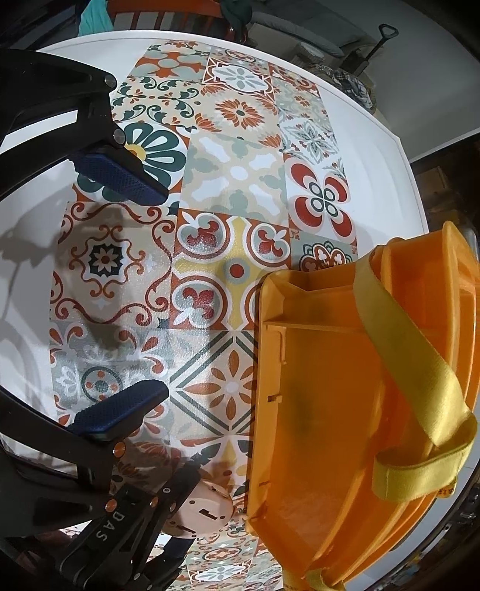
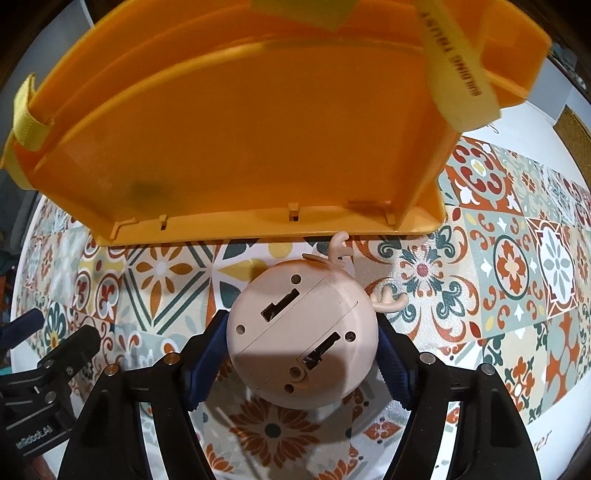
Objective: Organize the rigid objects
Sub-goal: 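Lift the pink round case with the right tool and carry it over the crate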
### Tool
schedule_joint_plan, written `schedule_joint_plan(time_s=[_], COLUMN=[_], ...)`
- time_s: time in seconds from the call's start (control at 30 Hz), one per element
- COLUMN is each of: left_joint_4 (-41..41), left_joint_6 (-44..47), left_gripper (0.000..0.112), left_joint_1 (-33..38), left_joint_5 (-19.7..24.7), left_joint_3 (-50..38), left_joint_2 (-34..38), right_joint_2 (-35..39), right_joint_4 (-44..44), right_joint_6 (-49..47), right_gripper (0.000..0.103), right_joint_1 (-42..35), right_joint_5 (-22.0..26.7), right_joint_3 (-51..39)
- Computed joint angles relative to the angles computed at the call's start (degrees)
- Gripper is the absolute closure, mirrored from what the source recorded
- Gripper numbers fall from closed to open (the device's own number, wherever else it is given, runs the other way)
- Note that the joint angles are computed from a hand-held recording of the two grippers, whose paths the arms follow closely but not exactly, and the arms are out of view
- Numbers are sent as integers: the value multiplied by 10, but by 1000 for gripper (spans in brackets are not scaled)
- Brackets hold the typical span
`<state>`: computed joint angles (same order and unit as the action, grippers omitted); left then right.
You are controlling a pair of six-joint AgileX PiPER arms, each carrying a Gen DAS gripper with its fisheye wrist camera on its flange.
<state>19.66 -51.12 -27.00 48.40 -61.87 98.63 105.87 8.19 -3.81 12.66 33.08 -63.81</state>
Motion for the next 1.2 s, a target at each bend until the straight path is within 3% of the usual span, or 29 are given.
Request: schedule_joint_plan(time_s=[0.57, 0.8, 1.2], left_joint_4=[17, 28, 52], left_joint_6=[-14, -23, -26], left_gripper=[16, 13, 9], left_joint_1=[-31, -47, -63], left_joint_5=[31, 50, 76], left_joint_3=[-1, -10, -33], left_joint_2=[-60, -89, -124], right_joint_2=[-125, -167, -201], right_joint_4=[16, 19, 19], right_joint_6=[-24, -38, -43], right_gripper=[29, 29, 29], right_joint_1=[-15, -25, -25], right_joint_5=[43, 86, 116], right_joint_3=[39, 17, -9])
